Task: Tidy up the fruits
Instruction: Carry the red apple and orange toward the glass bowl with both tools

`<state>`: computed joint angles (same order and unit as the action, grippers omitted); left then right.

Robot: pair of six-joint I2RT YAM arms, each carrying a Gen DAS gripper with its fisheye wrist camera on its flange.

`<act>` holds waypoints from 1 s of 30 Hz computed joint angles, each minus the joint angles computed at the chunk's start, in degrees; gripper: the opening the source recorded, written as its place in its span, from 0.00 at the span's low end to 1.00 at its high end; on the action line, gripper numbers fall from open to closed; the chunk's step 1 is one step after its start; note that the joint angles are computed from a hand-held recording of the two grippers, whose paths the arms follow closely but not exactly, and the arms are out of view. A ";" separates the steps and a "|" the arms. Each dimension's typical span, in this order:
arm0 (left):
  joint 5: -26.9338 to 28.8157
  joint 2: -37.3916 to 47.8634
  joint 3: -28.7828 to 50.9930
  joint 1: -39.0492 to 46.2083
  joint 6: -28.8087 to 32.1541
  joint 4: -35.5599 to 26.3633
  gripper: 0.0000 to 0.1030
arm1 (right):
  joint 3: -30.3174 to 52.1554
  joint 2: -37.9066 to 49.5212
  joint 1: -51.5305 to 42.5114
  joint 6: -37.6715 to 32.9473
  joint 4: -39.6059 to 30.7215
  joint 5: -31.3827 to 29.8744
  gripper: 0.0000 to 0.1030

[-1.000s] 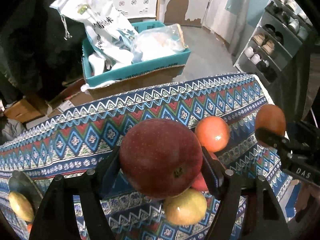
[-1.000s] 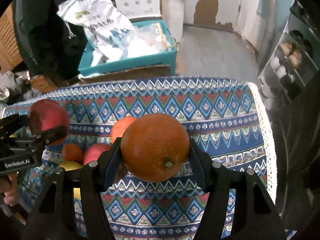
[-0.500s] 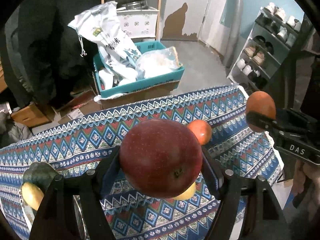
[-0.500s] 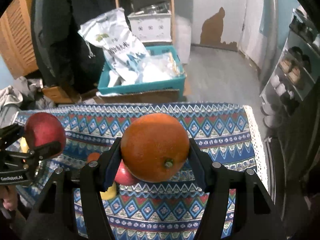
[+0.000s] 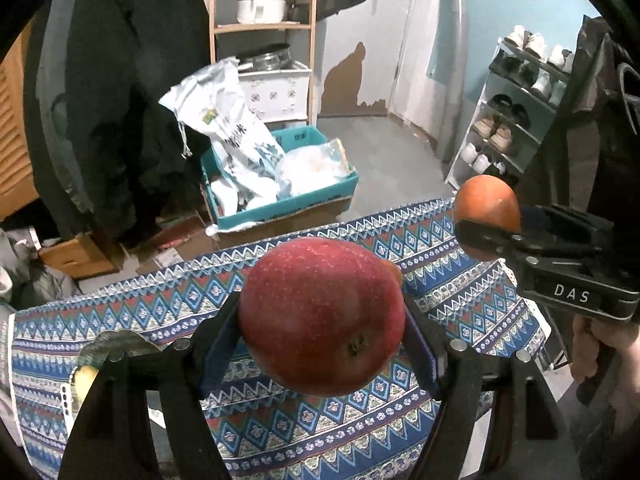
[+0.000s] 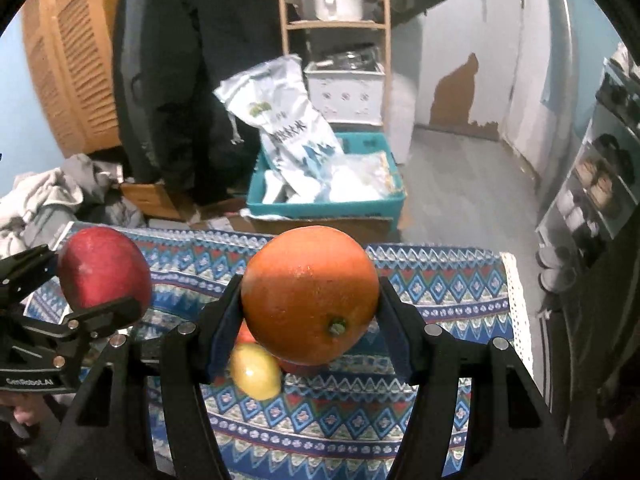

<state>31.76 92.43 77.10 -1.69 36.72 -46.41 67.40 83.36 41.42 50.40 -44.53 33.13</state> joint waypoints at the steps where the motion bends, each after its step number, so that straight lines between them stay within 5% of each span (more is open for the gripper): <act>1: 0.37 -0.35 0.07 0.62 0.42 -0.28 0.74 | 0.40 0.06 0.36 -0.09 -0.15 0.22 0.62; 30: 7.90 4.51 9.37 18.82 9.36 -9.19 0.74 | 26.78 20.18 6.07 -9.46 3.01 -5.37 0.62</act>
<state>39.66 96.94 86.47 17.13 46.08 -55.60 94.18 103.55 47.49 40.94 -41.52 27.77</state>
